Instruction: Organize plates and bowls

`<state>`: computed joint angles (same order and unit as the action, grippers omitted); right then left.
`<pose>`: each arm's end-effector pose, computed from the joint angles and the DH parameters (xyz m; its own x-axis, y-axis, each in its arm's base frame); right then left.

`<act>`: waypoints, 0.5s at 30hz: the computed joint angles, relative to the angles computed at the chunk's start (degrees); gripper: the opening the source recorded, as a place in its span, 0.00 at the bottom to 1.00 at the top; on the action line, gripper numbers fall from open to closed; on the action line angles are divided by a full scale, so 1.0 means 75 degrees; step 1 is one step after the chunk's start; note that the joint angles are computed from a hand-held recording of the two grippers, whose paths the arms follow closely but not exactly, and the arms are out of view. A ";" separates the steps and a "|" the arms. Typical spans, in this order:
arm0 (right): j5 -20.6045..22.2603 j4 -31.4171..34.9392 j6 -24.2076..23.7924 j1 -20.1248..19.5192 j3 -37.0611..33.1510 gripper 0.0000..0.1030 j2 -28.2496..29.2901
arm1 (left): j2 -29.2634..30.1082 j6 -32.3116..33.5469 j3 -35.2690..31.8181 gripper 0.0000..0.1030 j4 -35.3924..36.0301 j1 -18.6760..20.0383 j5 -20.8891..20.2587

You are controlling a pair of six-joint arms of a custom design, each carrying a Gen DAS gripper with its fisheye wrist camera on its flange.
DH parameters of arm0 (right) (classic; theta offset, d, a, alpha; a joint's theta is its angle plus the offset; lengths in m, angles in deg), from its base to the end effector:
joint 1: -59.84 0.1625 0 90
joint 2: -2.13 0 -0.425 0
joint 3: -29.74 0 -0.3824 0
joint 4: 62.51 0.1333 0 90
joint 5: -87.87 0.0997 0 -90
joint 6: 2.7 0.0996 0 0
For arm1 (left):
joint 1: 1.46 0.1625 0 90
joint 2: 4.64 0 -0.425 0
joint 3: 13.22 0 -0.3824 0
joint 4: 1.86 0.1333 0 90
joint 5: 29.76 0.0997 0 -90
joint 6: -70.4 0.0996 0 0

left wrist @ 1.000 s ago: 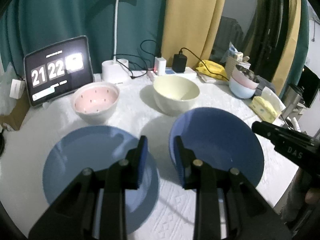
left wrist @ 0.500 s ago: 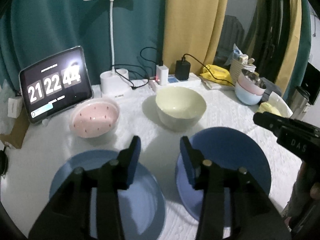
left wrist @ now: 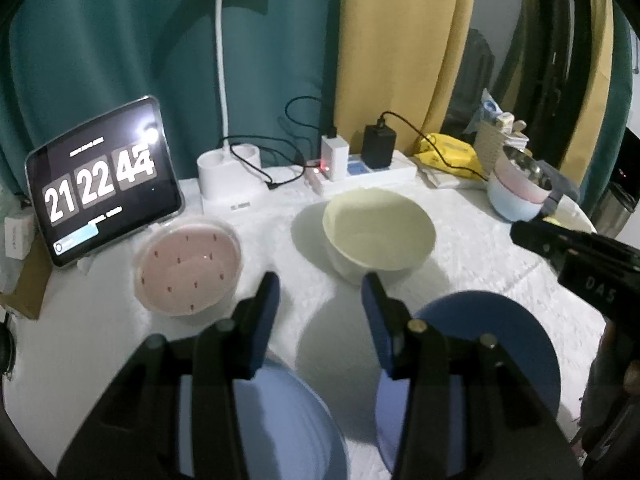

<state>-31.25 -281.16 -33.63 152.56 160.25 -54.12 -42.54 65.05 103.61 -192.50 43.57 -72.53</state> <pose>0.1070 -0.4641 0.1782 -0.7504 0.0045 0.6609 -0.4819 0.6807 -0.5517 -0.2260 -0.5183 0.0223 -0.7306 0.2253 -0.6446 0.5911 0.6813 -0.4319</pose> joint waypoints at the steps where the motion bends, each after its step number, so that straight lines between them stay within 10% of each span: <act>1: -0.0005 0.0085 0.0015 -0.0002 -0.0093 0.24 0.0026 | 0.0024 0.0031 -0.0077 0.43 0.0043 0.0042 -0.0011; 15: -0.0077 0.1411 0.0306 -0.0121 -0.1169 0.24 0.0409 | 0.0354 -0.0312 -0.1218 0.43 0.1352 0.0612 -0.0335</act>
